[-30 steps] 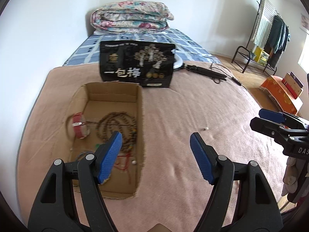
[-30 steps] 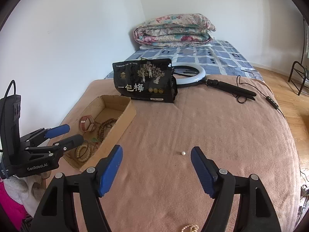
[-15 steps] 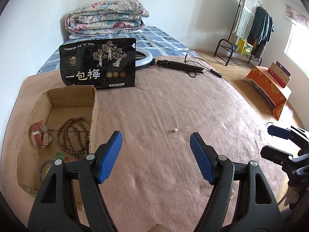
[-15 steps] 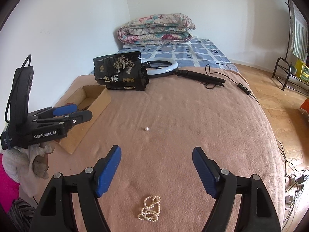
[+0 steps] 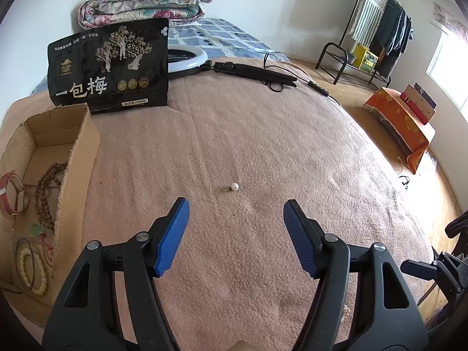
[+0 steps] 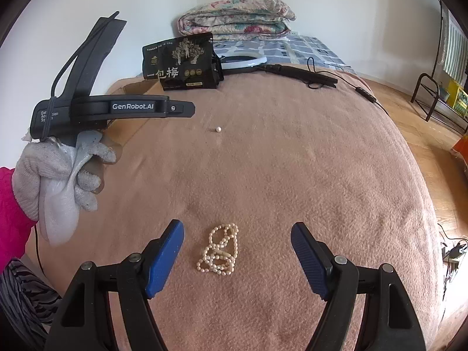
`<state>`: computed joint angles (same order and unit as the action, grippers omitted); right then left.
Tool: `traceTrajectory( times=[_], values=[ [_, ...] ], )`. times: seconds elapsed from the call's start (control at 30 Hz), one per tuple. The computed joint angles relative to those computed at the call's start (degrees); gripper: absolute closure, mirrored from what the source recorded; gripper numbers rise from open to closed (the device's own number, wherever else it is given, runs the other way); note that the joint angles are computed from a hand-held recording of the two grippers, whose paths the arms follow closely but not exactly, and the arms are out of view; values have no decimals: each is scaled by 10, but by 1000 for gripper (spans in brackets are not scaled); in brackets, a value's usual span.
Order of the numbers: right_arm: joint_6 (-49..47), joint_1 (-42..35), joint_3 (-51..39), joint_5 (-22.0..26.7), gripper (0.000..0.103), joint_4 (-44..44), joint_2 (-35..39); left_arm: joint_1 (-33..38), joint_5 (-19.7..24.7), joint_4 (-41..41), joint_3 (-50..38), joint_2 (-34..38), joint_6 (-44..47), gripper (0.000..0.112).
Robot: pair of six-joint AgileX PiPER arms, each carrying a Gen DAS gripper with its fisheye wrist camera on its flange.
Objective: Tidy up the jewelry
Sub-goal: 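Close left tool on white pearl bead while right tool grasps pearl necklace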
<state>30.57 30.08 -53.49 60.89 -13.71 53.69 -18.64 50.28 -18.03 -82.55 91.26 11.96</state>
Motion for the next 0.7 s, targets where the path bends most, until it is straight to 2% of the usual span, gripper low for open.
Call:
traceTrajectory(
  times=[0.1,0.37,0.43,0.67,0.7],
  values=[
    [0,-11,22,-10,25,14,-6,-14,-11,19,-5,26,-16,49],
    [15,21,47,-23,25,-15,16,-33,-36,44,-26,82,-31,52],
    [20,29,47,-26,25,-22,23,-39,-34,57,-38,97,-41,61],
    [10,29,47,-43,28,-11,46,-38,-36,59,-62,132,-40,63],
    [9,28,49,-44,28,-10,47,-40,-39,62,-65,135,-39,66]
  ],
)
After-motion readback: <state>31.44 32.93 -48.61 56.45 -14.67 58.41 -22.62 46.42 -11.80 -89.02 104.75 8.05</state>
